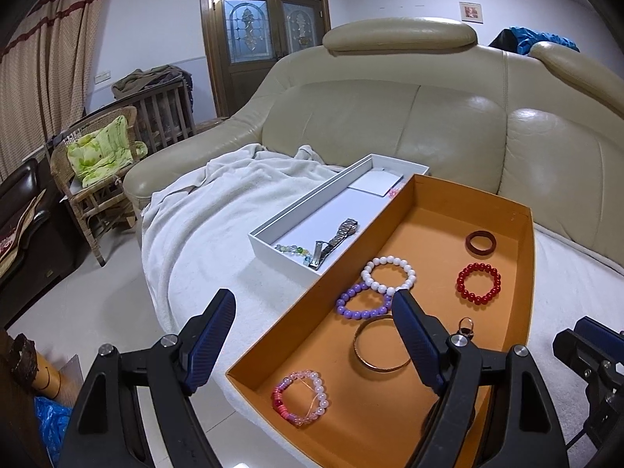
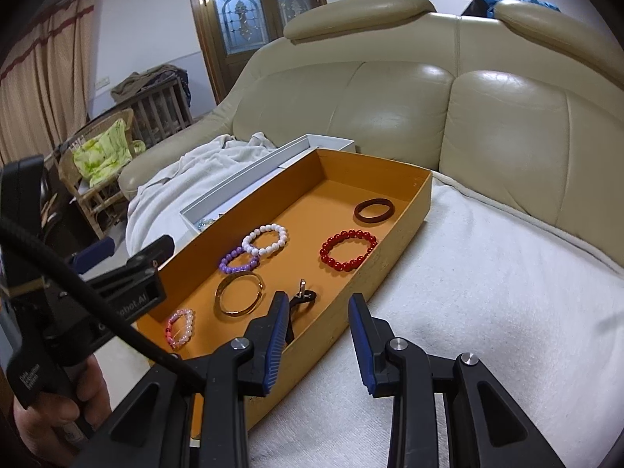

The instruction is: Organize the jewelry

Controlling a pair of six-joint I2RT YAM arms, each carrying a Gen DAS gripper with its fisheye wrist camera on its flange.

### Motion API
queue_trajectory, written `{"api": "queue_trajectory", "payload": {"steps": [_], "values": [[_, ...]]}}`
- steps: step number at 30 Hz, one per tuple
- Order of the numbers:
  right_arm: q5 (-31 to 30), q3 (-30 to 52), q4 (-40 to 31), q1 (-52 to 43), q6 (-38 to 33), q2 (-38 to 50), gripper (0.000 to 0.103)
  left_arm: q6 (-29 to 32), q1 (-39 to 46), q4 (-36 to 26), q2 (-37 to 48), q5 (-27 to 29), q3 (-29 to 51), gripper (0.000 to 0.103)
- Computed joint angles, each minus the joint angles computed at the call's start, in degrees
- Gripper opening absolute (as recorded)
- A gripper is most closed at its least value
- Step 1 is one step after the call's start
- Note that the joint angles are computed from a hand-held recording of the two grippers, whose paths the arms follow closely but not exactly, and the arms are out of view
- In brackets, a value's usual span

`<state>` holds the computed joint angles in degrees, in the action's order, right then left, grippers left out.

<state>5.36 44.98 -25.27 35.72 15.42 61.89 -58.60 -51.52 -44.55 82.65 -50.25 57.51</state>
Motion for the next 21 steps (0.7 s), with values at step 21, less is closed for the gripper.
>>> {"api": "queue_trajectory", "payload": {"steps": [21], "values": [[1.25, -0.23, 1.22, 2.19, 0.37, 1.05, 0.035, 0.03, 0.45, 0.71, -0.62, 1.39, -0.68, 0.083]]}}
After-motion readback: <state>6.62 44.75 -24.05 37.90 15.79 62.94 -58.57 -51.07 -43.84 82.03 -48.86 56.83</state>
